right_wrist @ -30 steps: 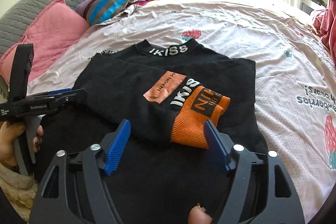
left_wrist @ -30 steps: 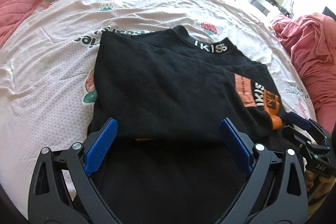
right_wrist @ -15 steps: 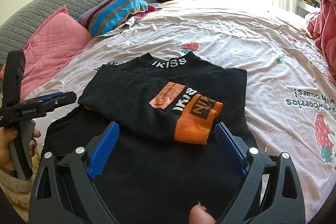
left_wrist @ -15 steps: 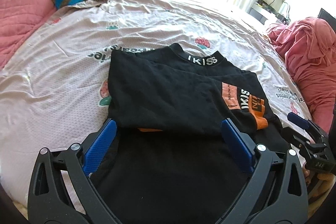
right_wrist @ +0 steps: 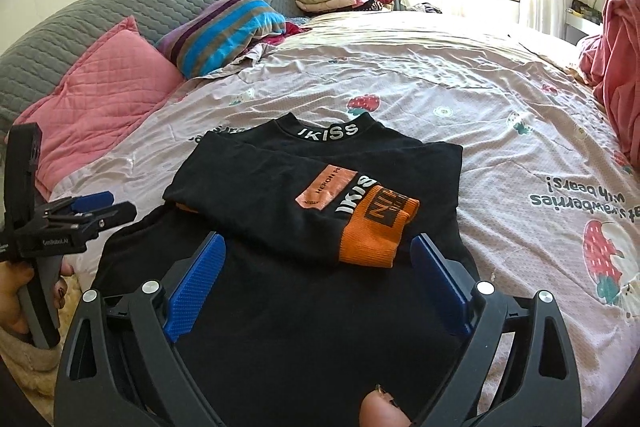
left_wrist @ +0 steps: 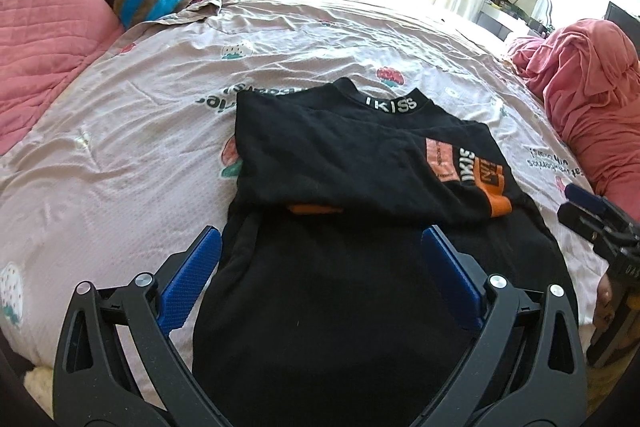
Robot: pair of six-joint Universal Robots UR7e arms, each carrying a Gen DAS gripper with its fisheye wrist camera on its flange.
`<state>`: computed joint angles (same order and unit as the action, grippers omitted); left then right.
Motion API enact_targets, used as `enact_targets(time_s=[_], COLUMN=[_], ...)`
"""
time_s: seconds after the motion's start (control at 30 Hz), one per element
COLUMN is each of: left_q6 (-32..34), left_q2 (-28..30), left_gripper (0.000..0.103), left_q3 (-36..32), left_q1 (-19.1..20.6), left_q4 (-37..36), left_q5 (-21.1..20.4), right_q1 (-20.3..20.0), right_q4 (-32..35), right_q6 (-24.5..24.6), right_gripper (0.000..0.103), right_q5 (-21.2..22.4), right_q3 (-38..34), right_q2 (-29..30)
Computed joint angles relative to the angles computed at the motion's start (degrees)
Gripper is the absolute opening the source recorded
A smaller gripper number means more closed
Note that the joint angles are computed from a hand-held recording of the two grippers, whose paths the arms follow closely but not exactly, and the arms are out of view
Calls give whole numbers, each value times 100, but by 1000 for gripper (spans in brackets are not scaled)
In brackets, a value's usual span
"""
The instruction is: Fold small clothes
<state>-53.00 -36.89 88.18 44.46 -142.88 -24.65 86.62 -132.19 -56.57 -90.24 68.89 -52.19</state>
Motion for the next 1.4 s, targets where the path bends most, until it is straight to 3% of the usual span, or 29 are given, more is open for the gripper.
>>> enact_targets(time_s=[0.63, 1.17, 1.4], left_q6=[-1066, -2454, -2228], left_q2=[-323, -802, -969], left_gripper=[94, 94, 93], left_q3=[557, 1241, 1783], left_q1=[-285, -531, -656], left_q4=[908, 1876, 1018], left_q5=[70, -53, -205], right_q1=[-51, -173, -202], right_q4=[-61, -54, -96], right_q6=[-156, -228, -202], right_gripper=[93, 93, 93], right_q5=[-143, -293, -350], right_q3=[508, 822, 862], right_q2=[-369, -610, -657])
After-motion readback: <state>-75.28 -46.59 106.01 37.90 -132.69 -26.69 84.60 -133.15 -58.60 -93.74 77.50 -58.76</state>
